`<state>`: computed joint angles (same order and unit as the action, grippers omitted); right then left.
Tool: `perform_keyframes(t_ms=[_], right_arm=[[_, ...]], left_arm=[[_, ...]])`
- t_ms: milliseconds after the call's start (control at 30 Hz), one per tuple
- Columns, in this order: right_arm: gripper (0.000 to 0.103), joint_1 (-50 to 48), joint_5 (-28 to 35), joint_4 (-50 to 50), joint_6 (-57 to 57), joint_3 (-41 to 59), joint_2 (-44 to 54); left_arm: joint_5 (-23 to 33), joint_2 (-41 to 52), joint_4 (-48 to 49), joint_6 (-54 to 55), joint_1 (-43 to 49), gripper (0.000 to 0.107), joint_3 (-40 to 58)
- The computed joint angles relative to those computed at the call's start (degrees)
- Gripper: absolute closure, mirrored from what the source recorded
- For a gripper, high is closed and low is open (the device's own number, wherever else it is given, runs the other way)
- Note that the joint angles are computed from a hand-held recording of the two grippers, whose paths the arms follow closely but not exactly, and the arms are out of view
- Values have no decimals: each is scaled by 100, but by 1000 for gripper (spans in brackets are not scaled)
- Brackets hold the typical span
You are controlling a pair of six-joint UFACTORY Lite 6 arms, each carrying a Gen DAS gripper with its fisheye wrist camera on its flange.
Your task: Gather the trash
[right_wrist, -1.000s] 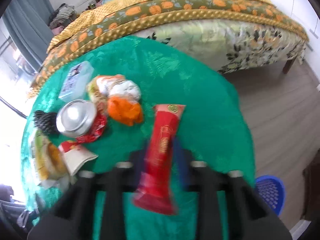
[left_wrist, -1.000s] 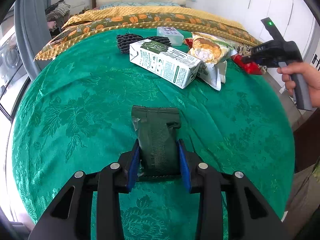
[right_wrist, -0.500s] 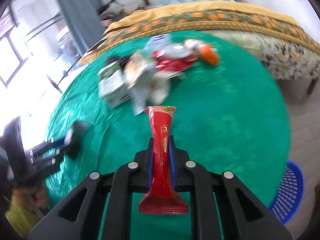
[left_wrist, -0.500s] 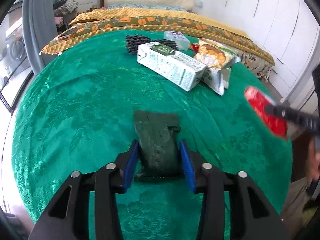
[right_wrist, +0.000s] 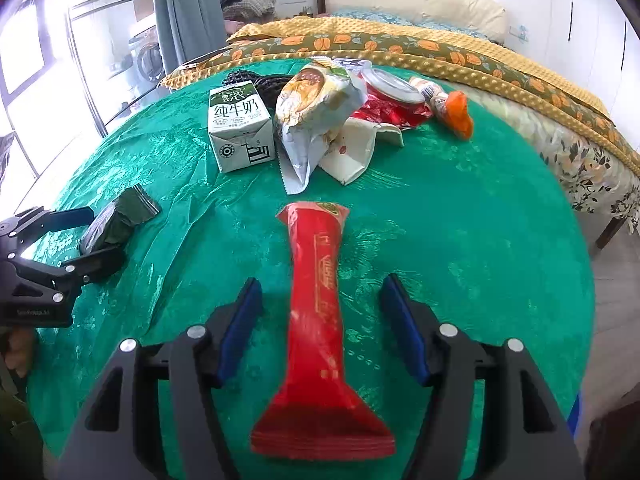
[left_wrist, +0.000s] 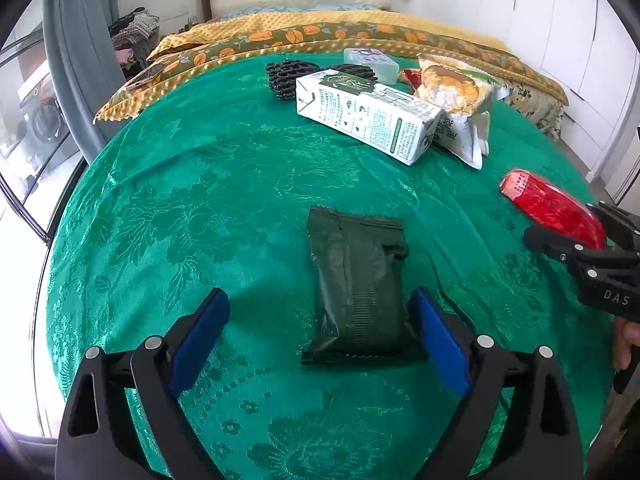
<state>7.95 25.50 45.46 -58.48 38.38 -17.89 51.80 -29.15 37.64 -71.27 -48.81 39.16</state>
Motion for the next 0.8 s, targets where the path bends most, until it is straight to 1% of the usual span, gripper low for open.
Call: perform_keyframes(t_ms=[733,800], right_arm=[[40,-135,165,90,-93,-126,-190],[37,-238,349,126,-152,-41,-121]], left_arm=[[-77,13,-29,31,44,16,-6],[-176,-31,-131,217,155,16,-14]])
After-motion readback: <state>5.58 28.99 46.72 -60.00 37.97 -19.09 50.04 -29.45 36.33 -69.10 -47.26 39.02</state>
